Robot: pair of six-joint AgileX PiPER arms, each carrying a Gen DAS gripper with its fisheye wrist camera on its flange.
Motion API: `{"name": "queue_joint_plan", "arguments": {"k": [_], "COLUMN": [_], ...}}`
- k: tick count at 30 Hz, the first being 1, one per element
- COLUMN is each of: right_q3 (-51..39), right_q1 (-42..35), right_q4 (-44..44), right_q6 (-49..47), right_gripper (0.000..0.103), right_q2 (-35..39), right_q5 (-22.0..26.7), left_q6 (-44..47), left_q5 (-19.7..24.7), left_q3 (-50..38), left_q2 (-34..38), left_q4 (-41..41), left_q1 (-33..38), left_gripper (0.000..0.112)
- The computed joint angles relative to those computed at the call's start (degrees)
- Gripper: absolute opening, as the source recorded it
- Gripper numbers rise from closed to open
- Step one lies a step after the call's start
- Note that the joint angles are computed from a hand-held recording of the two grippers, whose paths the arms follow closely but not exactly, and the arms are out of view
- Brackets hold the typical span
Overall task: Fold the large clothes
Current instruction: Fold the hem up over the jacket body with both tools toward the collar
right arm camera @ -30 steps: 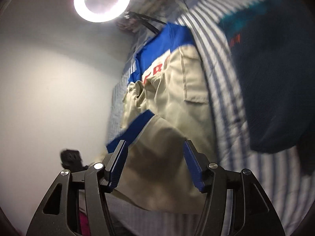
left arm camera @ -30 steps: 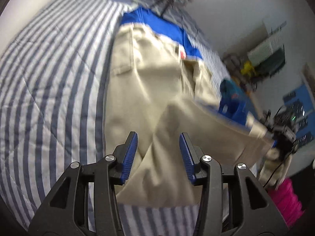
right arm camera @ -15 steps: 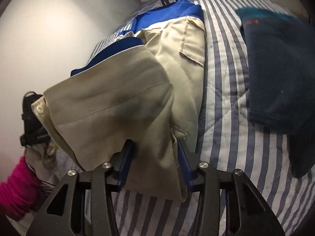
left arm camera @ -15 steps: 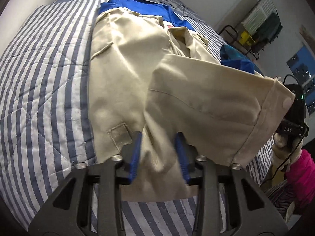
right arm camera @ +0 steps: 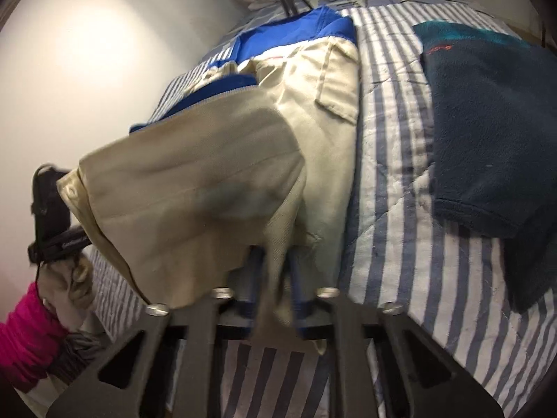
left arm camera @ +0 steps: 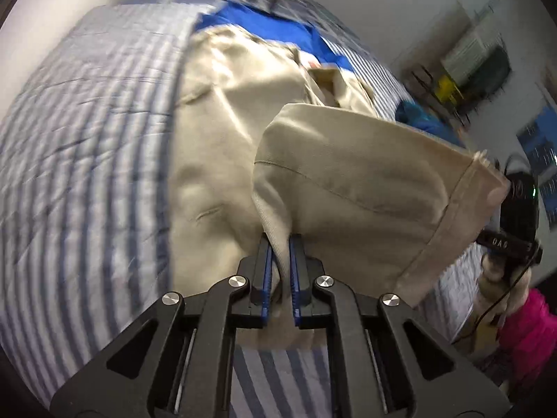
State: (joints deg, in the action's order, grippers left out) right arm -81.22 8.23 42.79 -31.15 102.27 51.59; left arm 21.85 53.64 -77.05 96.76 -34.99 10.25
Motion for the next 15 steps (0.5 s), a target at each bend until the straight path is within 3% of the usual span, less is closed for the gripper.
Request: {"name": "queue_joint_plan", "arguments": {"k": [3,5,8,10,12,15], "right_q3": [1.6,1.9,1.3,2.2,1.1,1.0], "right_q1": [-3.8,-3.5,-1.1,-1.9,-3.6,-3.4], "right_q4": [5.9,3.3,-2.7,0.1,3.2,1.5], "right_q6": [-1.1,0.7,4.7,1.8,-0.9,-1.2], "right_gripper": [0.001,0.001,0.001,0.003,0.007,0.013], "right_q2": [-1.6,-1.8,-0.4,-0.6,-0.6,-2.4], "right_q5": [2.1,0.9,-0.5,-0.1,3.4,2.0], "left_q6": [-3.5,-7.1,-7.2,-5.0,-4.2,-2.4], "left_q5": [-4.2,-6.8,-6.0,-5.0,-4.0,-4.0], "left_q3": [4.6,4.7,2.1,1.1,0.6,0.9], "left_q2": [-5.4,-4.3,1.1,1.9,1.9,1.0], "left_q4": [3.1,9.1,9.2,6.9,5.6,5.4], "left_q1": [-0.4,-2.4,-1.8,-0.8,-0.1,0.1], "left_gripper": [0.007,0.007,0.007,0.008,0.008,0.008]}}
